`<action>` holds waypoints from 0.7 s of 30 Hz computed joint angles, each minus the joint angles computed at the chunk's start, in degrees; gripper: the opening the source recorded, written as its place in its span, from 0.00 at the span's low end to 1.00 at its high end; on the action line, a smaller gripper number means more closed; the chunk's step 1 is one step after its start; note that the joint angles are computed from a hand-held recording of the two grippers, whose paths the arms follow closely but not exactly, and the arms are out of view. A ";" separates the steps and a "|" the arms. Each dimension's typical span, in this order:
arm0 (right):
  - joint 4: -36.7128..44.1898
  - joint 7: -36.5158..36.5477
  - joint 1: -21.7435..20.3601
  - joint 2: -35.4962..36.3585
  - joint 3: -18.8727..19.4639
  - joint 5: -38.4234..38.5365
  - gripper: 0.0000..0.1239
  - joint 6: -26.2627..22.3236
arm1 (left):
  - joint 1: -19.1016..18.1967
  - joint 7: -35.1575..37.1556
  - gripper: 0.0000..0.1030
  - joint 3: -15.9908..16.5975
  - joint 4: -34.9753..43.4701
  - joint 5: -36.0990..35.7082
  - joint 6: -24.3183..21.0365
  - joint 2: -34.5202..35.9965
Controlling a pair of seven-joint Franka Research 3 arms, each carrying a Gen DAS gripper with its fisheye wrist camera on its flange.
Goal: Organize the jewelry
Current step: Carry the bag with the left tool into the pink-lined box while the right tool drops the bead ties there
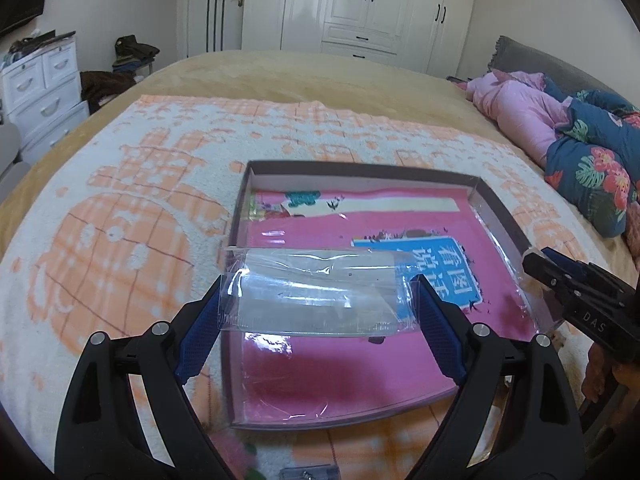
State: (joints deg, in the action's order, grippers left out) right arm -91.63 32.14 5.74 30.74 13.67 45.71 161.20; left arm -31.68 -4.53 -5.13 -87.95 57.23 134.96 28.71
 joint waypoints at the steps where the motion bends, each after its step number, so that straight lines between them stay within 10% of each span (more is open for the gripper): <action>1: 0.36 0.86 0.29 0.34 -0.38 -0.44 0.34 -0.45 | 0.06 0.87 0.78 -0.23 0.46 -0.45 -0.24 0.53; 21: 0.01 3.38 -0.91 1.61 0.96 -2.42 0.46 1.19 | -1.22 -0.80 0.83 1.10 -1.37 0.70 1.26 0.71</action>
